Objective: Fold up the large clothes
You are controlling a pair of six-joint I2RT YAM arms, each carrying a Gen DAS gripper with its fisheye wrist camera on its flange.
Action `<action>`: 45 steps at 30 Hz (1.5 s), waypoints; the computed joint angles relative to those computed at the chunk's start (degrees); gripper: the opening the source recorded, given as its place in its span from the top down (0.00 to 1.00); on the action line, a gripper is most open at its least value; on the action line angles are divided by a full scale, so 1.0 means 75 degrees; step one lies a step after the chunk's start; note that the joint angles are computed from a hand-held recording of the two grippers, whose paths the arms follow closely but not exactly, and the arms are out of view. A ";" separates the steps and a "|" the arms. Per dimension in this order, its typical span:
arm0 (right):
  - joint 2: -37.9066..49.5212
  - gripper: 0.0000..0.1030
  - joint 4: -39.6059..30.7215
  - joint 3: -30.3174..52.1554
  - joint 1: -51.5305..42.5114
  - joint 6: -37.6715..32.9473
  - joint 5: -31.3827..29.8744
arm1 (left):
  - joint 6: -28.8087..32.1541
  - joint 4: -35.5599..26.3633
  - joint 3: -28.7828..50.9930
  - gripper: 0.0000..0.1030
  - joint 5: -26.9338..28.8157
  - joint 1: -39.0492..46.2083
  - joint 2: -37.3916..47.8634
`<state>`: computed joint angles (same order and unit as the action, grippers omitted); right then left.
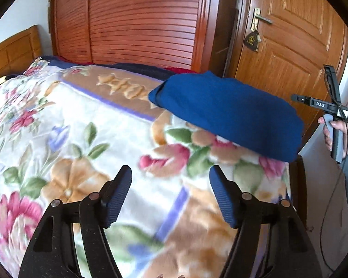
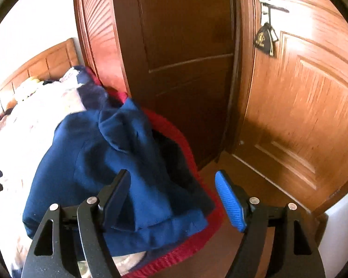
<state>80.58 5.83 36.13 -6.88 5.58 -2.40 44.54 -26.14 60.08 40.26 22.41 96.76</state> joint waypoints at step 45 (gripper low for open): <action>0.4903 0.25 -0.0915 0.6136 0.9978 0.2259 0.4184 | 0.1861 -0.1195 0.4295 0.23 0.1361 0.7732 0.3572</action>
<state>117.35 -1.04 82.15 67.96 22.52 28.98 58.51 -35.10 92.30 50.47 80.40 123.55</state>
